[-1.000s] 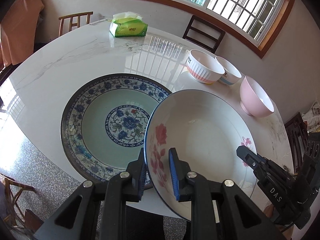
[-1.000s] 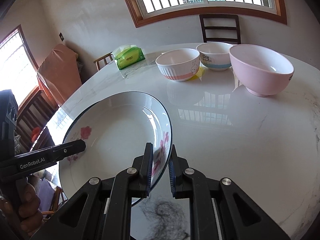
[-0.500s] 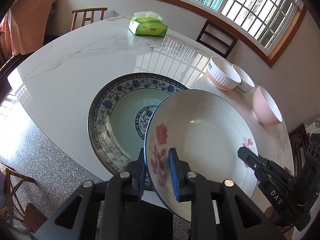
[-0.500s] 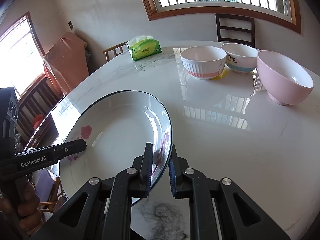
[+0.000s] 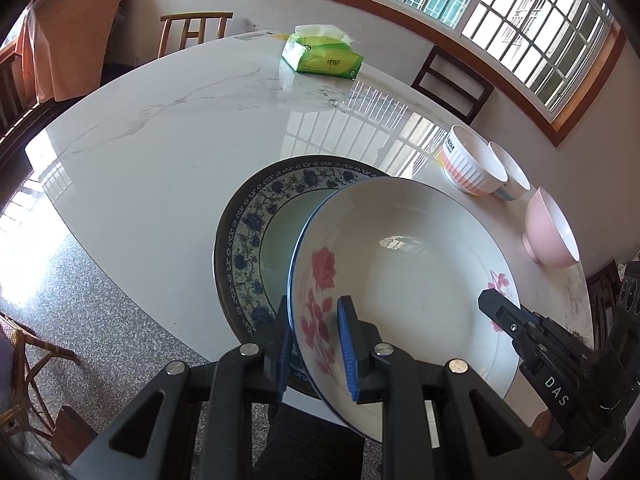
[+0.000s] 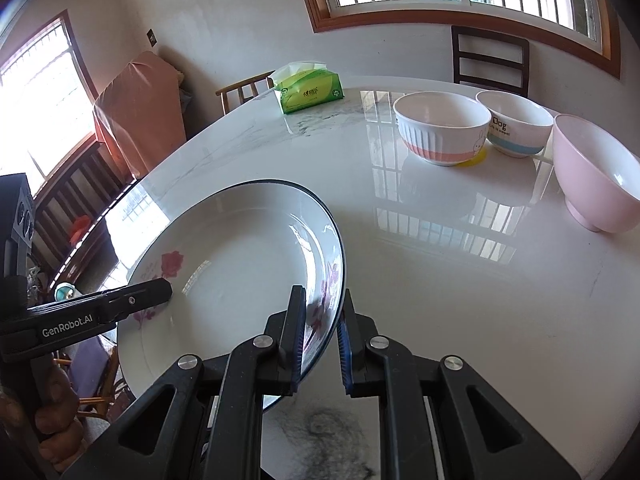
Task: Organize plates and bowls
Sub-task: 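Lower the pink-flowered plate onto the blue-and-white plate stack with both tools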
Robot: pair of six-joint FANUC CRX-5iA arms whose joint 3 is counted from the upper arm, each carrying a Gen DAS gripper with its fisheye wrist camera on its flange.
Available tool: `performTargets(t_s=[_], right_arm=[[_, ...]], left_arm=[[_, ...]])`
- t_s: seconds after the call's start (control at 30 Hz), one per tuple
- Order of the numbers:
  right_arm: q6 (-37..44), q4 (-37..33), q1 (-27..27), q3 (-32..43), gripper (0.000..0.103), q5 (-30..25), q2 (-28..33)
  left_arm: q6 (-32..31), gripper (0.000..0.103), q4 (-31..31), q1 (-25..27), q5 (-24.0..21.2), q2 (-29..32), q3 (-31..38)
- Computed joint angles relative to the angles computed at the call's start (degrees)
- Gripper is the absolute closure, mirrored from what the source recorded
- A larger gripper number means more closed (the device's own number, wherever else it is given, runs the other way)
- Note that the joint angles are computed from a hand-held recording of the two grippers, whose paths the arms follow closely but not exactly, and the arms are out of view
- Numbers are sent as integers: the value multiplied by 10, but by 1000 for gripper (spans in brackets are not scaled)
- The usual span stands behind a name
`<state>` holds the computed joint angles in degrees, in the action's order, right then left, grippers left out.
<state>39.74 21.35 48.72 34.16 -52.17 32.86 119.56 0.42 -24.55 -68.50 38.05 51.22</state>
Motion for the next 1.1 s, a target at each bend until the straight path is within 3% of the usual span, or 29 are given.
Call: performTargets(t_s=[0.53, 1.1], right_arm=[[54, -35, -6, 118, 89, -43, 71], [69, -50, -10, 161, 88, -54, 102]], left_arm=[[9, 82, -9, 16, -4, 8, 9], [2, 82, -16, 21, -16, 28, 36]])
